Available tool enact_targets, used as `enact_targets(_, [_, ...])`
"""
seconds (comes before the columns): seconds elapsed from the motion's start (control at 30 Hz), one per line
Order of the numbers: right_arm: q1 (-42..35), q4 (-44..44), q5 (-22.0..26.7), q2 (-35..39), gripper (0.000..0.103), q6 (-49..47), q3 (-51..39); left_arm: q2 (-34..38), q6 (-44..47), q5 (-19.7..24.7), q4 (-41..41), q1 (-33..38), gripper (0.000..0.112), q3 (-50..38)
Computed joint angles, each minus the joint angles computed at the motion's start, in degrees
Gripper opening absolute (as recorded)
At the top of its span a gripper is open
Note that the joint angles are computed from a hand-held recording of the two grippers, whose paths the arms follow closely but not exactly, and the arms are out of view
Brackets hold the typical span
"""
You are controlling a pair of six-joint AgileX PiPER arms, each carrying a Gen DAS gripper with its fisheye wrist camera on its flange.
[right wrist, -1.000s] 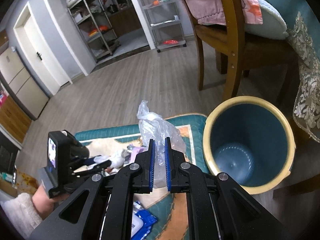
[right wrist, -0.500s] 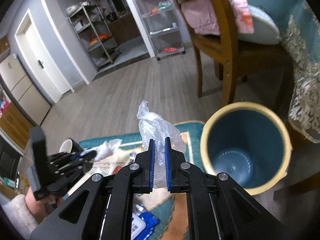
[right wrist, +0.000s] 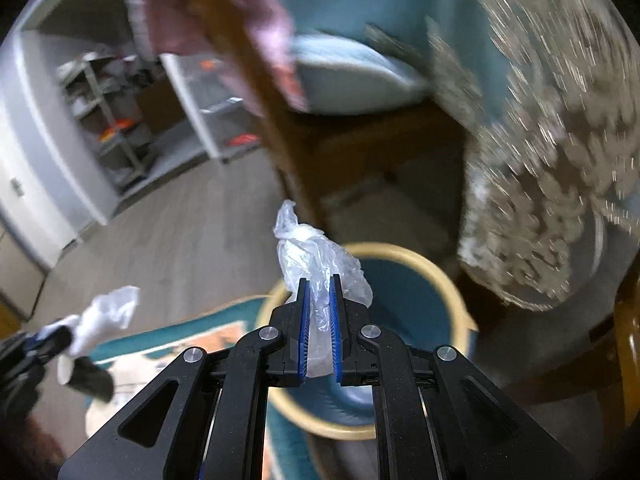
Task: Collect trash
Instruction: 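Drop the plastic bag and tissue into the wastebasket, opening both grippers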
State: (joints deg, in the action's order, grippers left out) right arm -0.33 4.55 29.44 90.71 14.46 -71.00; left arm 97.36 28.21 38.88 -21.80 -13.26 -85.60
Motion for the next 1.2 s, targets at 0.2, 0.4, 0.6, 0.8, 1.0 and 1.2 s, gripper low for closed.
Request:
enact_targets(0.2, [-6.38, 8.63, -0.08, 4.26, 0.011, -7.84, 0.41, 11.17, -8.78, 3.93, 7.47, -10.1, 0.009, -12.33])
enact_targets(0.4, [-8.36, 14.93, 2.07, 6.88, 0.011, -13.33, -1.06, 22.61, -13.12, 5.79, 12.02, -13.51, 0.009, -21.76])
enact_targets(0.6, [-7.27, 11.65, 2.33, 7.54, 0.023, -11.79, -2.38, 24.55, -12.45, 4.46, 10.24, -12.81, 0.03, -22.13])
enact_targets(0.8, [-7.39, 11.51, 2.14, 6.67, 0.058, -10.28, -2.1, 20.77, -12.61, 0.93, 9.15, -11.93, 0.067, -17.13])
enact_targets(1.0, [-5.79, 8.73, -0.1, 1.61, 0.092, -7.37, 0.05, 11.24, -12.51, -3.68, 5.91, -9.4, 0.097, -8.15])
enact_targets(1.2, [-3.04, 4.27, 0.73, -3.59, 0.094, -3.82, 0.46, 0.53, -13.69, -4.66, 8.27, -6.85, 0.097, 0.11])
